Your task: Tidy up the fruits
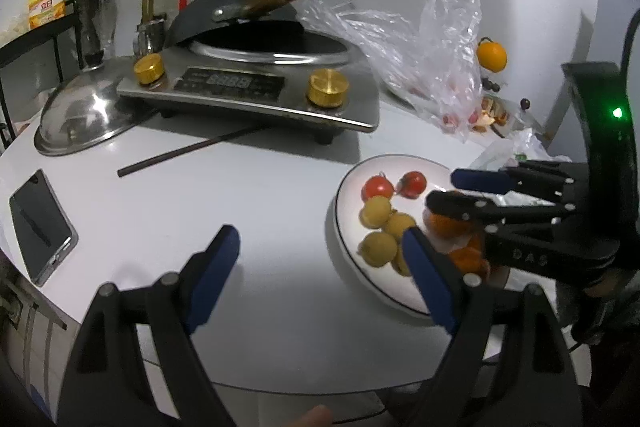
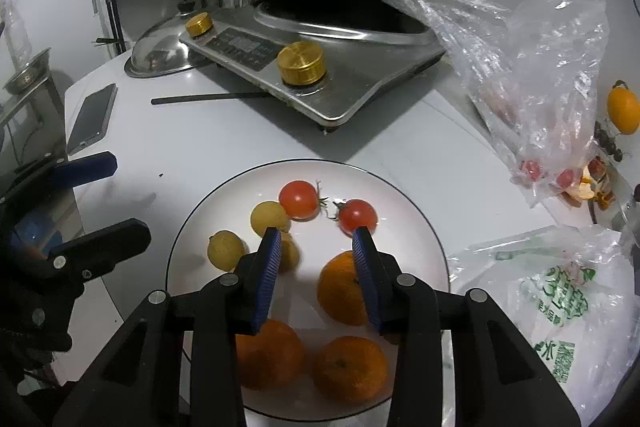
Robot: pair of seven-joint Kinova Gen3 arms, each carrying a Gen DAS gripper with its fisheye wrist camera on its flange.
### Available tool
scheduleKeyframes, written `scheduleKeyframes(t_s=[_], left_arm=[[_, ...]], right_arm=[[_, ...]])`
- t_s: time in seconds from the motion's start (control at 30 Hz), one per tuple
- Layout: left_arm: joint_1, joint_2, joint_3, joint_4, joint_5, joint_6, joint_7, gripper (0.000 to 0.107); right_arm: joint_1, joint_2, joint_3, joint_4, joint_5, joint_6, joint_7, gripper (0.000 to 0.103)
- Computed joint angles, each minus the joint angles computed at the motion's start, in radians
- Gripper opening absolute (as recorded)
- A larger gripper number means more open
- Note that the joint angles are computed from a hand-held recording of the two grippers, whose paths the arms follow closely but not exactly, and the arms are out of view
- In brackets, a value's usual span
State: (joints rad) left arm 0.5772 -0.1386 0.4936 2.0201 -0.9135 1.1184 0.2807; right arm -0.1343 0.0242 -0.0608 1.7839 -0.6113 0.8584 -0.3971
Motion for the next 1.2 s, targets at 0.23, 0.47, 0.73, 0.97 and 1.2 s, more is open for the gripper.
scheduleKeyframes(t_s=[0.23, 0.47, 0.73, 0.97, 1.2], left_arm=[[0.038, 0.031, 0.015, -0.044, -0.015, 0.082, 0.032, 0.089], [0.107, 0.077, 0.016, -0.115, -0.041, 0.205, 0.061, 0.089], [0.230, 0.152, -0.010, -0.224, -0.103, 0.339, 0.044, 0.090], [0.348, 0.217, -0.041, -0.323, -0.173, 0.432, 0.021, 0.096], [0.451, 0.266, -0.074, -0.425, -0.230, 0.502, -0.033, 0.096]], right_arm=[[0.023, -0.037, 0.029, 0.008, -0.045, 0.028, 0.050, 0.039], [0.046, -0.076, 0.073, 0.014, -0.084, 0.067, 0.100, 0.040], [0.092, -0.112, 0.142, 0.010, -0.150, 0.144, 0.169, 0.050], [0.149, -0.145, 0.210, 0.004, -0.215, 0.212, 0.231, 0.055], [0.208, -0.178, 0.287, -0.007, -0.274, 0.290, 0.293, 0.055]])
